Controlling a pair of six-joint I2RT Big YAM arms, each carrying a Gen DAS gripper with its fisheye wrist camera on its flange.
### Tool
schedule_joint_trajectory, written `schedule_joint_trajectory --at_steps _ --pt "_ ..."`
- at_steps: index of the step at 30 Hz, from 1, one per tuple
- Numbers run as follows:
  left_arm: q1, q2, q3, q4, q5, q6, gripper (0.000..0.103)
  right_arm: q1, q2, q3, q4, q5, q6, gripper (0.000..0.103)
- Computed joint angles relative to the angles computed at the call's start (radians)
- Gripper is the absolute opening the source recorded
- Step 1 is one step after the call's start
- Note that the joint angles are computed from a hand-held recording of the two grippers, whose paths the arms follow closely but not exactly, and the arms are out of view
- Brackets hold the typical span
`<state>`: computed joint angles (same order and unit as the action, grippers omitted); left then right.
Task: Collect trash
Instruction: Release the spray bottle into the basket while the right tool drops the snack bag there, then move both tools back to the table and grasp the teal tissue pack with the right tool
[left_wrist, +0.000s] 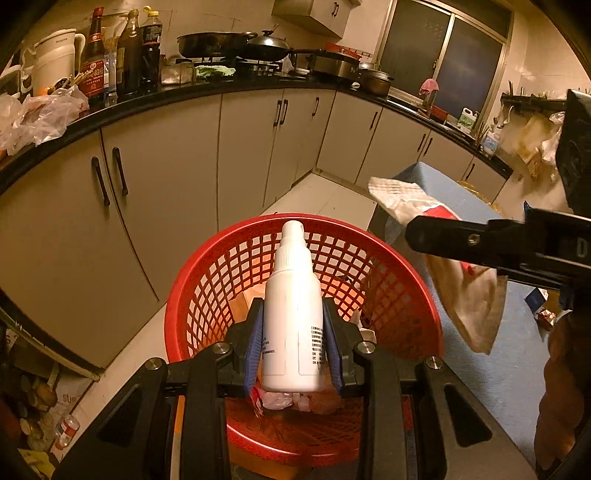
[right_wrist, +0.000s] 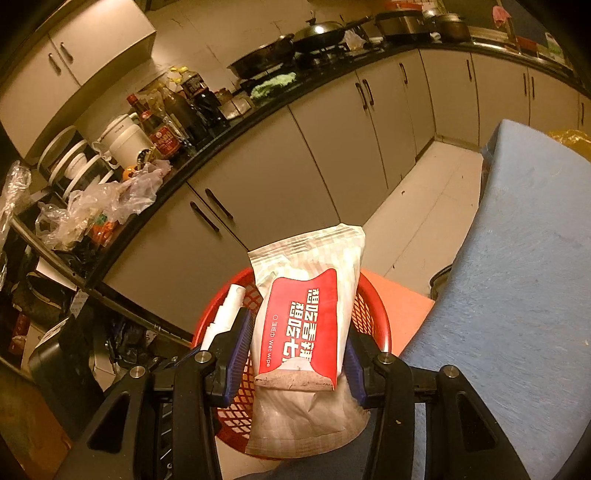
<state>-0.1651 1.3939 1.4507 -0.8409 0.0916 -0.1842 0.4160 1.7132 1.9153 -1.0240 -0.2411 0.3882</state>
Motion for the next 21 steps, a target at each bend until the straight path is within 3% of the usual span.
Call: schedule_joint_trajectory --at_steps 4,8,15,21 --pt "0.001 0.002 0.002 0.006 -0.009 0.002 0.030 -0.002 0.016 0.015 -0.008 -0.008 0.006 0.054" --pt "0.001 -0.007 -0.003 0.017 -0.017 -0.003 0.047 -0.003 0.000 0.000 0.018 -0.013 0.011 0.055" --pt "-0.013 -0.024 -0.001 0.012 -0.025 -0.005 0.048 -0.009 -0.072 -0.063 0.053 -0.006 0.017 0.055" --pt "-0.038 -0.056 -0.008 0.019 -0.048 -0.012 0.058 -0.017 -0.144 -0.129 0.063 0.002 0.025 0.056"
